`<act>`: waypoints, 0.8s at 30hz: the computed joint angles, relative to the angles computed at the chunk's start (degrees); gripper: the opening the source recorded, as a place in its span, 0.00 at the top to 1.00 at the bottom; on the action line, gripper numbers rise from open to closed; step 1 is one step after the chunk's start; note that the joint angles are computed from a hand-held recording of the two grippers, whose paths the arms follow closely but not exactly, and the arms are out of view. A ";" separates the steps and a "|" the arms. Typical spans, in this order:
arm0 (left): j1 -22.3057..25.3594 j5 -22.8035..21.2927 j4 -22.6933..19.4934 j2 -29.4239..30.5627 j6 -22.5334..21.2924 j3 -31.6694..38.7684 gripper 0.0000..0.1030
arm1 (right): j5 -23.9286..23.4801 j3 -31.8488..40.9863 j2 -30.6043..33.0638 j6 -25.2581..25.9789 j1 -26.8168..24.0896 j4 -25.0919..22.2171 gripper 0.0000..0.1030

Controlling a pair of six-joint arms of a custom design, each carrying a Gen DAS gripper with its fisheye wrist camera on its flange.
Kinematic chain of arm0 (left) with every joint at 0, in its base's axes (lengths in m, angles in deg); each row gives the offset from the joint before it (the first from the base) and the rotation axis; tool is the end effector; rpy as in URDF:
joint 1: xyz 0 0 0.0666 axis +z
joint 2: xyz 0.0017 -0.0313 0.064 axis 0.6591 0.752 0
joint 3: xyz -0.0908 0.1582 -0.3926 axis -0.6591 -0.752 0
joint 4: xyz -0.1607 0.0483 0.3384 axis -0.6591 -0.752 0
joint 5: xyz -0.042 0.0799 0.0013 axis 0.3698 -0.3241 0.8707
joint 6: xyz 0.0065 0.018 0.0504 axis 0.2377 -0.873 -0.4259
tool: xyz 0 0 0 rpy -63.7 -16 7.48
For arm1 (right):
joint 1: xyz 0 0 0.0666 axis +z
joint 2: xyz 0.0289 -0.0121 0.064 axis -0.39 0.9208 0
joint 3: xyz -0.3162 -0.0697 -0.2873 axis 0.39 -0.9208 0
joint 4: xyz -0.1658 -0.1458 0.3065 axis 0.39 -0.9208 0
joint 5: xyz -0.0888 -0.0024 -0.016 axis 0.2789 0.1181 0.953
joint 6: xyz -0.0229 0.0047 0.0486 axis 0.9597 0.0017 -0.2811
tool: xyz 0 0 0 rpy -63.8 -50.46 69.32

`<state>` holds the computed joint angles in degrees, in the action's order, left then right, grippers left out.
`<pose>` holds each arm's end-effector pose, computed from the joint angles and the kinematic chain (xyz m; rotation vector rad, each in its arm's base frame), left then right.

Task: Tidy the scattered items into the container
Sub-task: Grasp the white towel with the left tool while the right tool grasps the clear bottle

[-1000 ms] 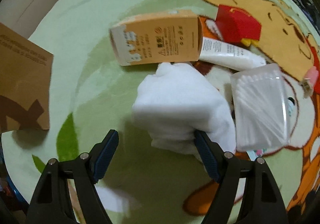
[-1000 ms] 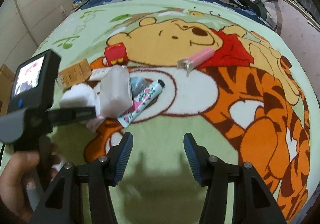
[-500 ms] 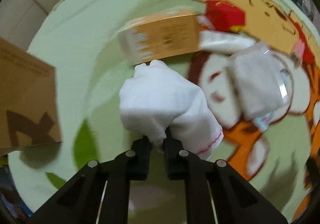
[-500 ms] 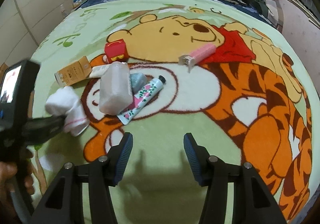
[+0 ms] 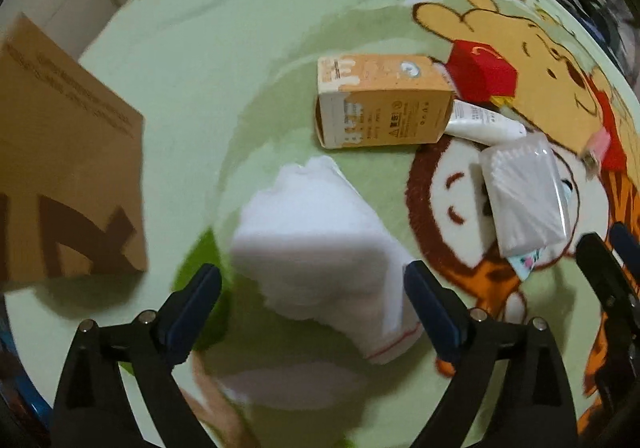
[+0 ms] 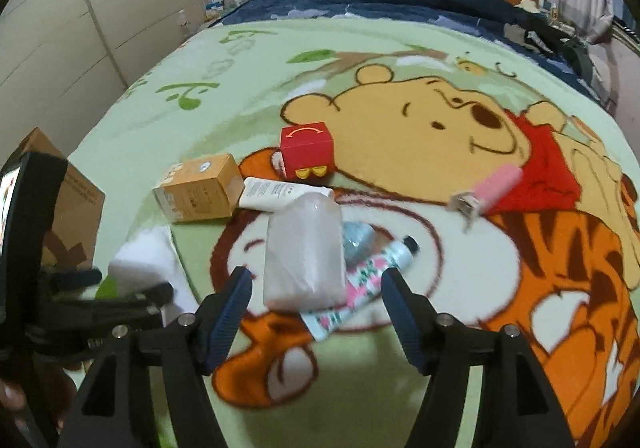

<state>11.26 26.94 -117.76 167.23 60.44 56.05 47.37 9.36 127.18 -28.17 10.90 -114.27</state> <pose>0.4304 -0.2466 0.4644 0.6528 2.8587 -0.0123 0.3334 0.2046 0.5005 0.6404 2.5018 -0.0747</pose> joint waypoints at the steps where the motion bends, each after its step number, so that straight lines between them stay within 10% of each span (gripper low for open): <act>1: -0.33 -0.35 -0.78 0.90 1.37 0.46 0.09 | -0.83 -0.11 0.46 0.66 -0.97 0.44 0.33; 13: -0.18 -1.22 -1.35 2.75 3.34 -1.89 0.11 | -12.79 -2.88 3.67 1.60 -6.00 6.76 0.37; 17: -1.19 0.33 -0.84 1.04 -2.92 -2.82 0.61 | -12.64 -1.00 4.70 2.16 -3.72 5.40 0.61; 24: -0.36 3.44 -2.45 -4.62 -16.36 -7.12 0.78 | -9.65 -1.24 -0.17 -9.44 4.43 -6.15 0.61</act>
<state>10.90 30.38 -120.20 162.61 44.07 48.93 37.71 8.12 127.01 -37.62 15.32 -120.41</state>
